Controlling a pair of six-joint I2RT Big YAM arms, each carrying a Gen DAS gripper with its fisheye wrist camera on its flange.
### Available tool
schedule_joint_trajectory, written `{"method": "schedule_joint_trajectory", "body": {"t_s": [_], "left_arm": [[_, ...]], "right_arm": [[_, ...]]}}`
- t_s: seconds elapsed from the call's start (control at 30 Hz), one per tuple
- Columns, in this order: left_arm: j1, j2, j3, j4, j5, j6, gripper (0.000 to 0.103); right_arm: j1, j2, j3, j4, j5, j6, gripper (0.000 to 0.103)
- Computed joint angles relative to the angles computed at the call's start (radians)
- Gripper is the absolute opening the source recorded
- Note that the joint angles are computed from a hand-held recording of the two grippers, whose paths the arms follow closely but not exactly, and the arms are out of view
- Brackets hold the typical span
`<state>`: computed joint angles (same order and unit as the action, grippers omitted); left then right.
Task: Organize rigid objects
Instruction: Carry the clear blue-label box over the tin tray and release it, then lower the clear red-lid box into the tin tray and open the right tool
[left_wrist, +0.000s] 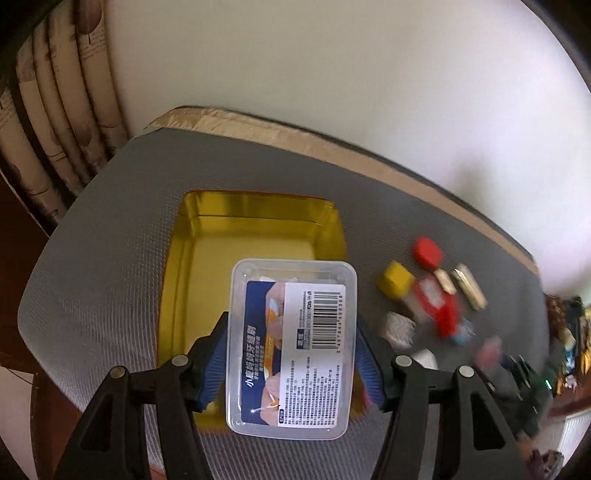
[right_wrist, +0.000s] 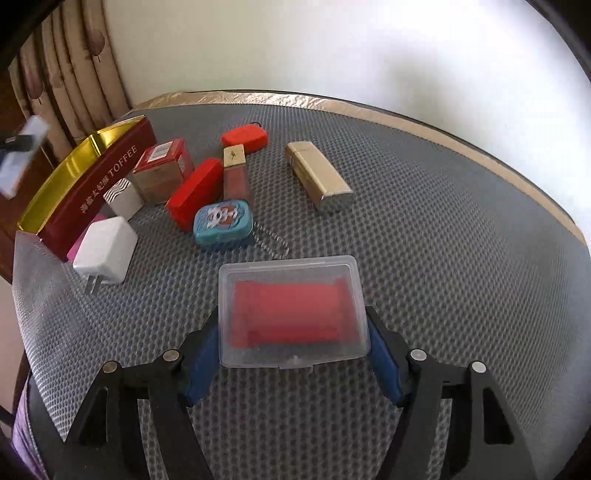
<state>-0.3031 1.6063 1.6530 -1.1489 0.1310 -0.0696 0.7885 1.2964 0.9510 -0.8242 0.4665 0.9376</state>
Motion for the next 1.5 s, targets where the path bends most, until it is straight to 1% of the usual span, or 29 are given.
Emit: {"method": "schedule_joint_trajectory", "body": {"t_s": [0.1, 0.2, 0.23, 0.37, 0.5, 0.53, 0.63, 0.7, 0.77, 0.8, 0.87, 0.97, 1.0, 1.03, 1.07, 1.1, 1.17, 1.27, 1.4, 1.5], "left_arm": [[0.004, 0.082, 0.059, 0.005, -0.049, 0.006, 0.063], [0.01, 0.133, 0.089, 0.018, -0.054, -0.003, 0.063], [0.011, 0.154, 0.11, 0.012, -0.062, -0.003, 0.063], [0.014, 0.21, 0.155, 0.016, -0.105, 0.027, 0.063], [0.015, 0.27, 0.211, -0.002, -0.139, 0.042, 0.063], [0.028, 0.291, 0.241, -0.044, -0.07, 0.148, 0.063], [0.019, 0.314, 0.256, -0.044, -0.12, 0.173, 0.063], [0.012, 0.312, 0.243, -0.031, -0.156, 0.184, 0.063], [0.002, 0.309, 0.231, -0.005, -0.214, 0.195, 0.063], [-0.005, 0.303, 0.218, 0.017, -0.246, 0.209, 0.063], [-0.015, 0.295, 0.2, 0.05, -0.283, 0.236, 0.063], [-0.025, 0.275, 0.168, 0.089, -0.305, 0.281, 0.064], [-0.026, 0.27, 0.163, 0.091, -0.302, 0.286, 0.064], [-0.022, 0.264, 0.158, 0.092, -0.28, 0.285, 0.064], [-0.02, 0.255, 0.153, 0.091, -0.262, 0.275, 0.064], [-0.013, 0.237, 0.138, 0.104, -0.23, 0.258, 0.064], [-0.005, 0.208, 0.12, 0.12, -0.191, 0.235, 0.064], [0.01, 0.18, 0.119, 0.114, -0.157, 0.199, 0.064], [0.041, 0.068, 0.024, 0.136, -0.069, 0.145, 0.064], [0.071, -0.027, -0.062, 0.129, 0.013, 0.111, 0.064]], "right_arm": [[0.011, -0.018, -0.015, -0.001, 0.004, 0.02, 0.068], [0.013, -0.035, -0.032, 0.006, 0.003, 0.038, 0.068], [0.011, -0.039, -0.035, 0.01, 0.001, 0.039, 0.068], [0.016, -0.06, -0.052, 0.004, 0.009, 0.046, 0.068], [0.009, -0.063, -0.053, 0.007, 0.006, 0.043, 0.068], [0.008, -0.065, -0.055, 0.006, 0.006, 0.042, 0.068], [0.011, -0.053, -0.045, 0.004, 0.009, 0.048, 0.068], [0.012, -0.049, -0.043, 0.005, 0.011, 0.051, 0.068], [0.015, -0.05, -0.043, 0.001, 0.014, 0.054, 0.068], [0.015, -0.047, -0.042, 0.003, 0.015, 0.054, 0.068], [0.016, -0.049, -0.042, 0.001, 0.016, 0.054, 0.068], [0.015, -0.038, -0.034, 0.004, 0.015, 0.055, 0.068], [0.013, -0.028, -0.028, 0.009, 0.013, 0.053, 0.068], [0.013, -0.029, -0.028, 0.009, 0.014, 0.053, 0.068], [0.013, -0.027, -0.027, 0.01, 0.014, 0.053, 0.068], [0.013, -0.027, -0.027, 0.009, 0.015, 0.054, 0.068], [0.013, -0.025, -0.027, 0.007, 0.013, 0.053, 0.068], [0.013, -0.018, -0.024, 0.009, 0.016, 0.052, 0.068], [0.01, -0.022, -0.03, 0.019, 0.012, 0.051, 0.068], [0.008, -0.024, -0.032, 0.02, 0.009, 0.051, 0.068]]}}
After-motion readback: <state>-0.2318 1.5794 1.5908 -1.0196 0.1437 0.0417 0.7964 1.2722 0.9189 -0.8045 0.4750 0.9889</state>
